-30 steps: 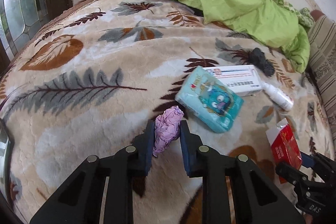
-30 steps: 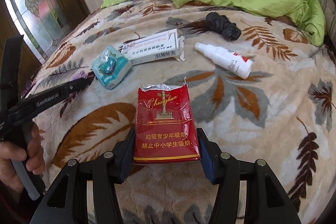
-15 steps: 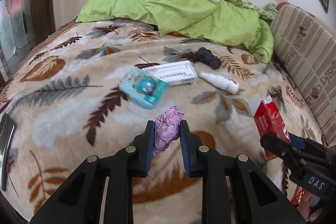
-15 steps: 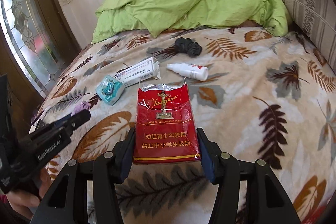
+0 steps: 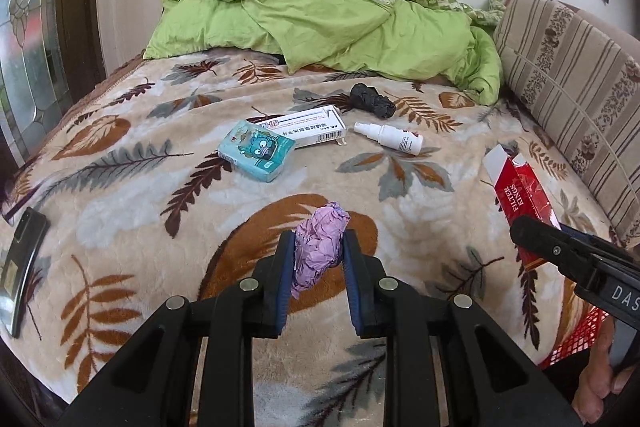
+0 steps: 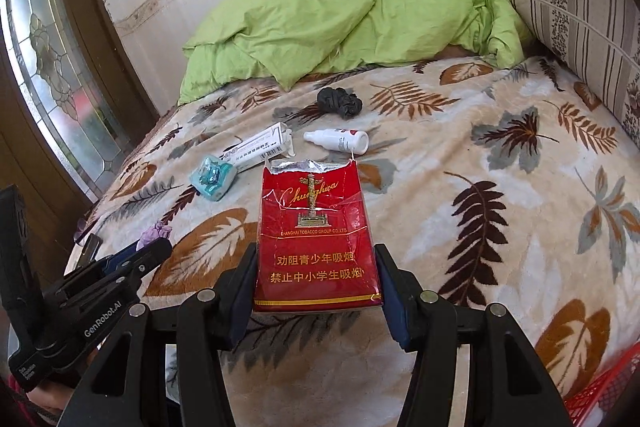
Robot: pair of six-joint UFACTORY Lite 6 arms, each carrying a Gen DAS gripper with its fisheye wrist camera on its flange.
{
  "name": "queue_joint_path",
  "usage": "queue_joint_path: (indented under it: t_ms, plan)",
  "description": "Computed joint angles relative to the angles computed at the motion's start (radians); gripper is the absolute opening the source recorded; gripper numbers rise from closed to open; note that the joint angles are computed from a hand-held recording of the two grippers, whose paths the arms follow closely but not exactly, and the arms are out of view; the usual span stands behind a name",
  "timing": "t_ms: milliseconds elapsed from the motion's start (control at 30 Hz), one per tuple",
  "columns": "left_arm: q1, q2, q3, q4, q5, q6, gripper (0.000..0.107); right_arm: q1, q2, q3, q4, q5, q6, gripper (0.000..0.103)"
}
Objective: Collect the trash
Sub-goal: 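Lift the cigarette pack with the right tool while the left tool lifts the purple cloth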
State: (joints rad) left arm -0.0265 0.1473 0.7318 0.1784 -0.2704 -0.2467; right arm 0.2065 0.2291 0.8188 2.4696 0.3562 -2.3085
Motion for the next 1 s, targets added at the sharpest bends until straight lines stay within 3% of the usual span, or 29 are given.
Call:
queue_joint_path:
  t_ms: [233,367,533,700,1000]
  plan:
    - [-0.025,0.063,0.062,-0.042,0.014,0.027,0.022,-0.004,0.018,0.025,-0.102,0.005,0.141,0.059]
    - [-0.056,0.112,0.098,-0.23,0.002,0.234,0.022,0.0,0.032,0.047,-0.118,-0.004,0.155,0.059]
    - [-0.088,0.152,0.132,-0.341,-0.014,0.357,0.022,-0.03,0.109,0.12,-0.295,0.025,0.349,0.059]
    - [-0.095,0.164,0.141,-0.343,-0.03,0.379,0.023,-0.047,0.154,0.158,-0.356,0.046,0.429,0.059]
    - [-0.097,0.174,0.154,-0.364,-0.029,0.378,0.022,-0.029,0.171,0.177,-0.336,0.021,0.397,0.059]
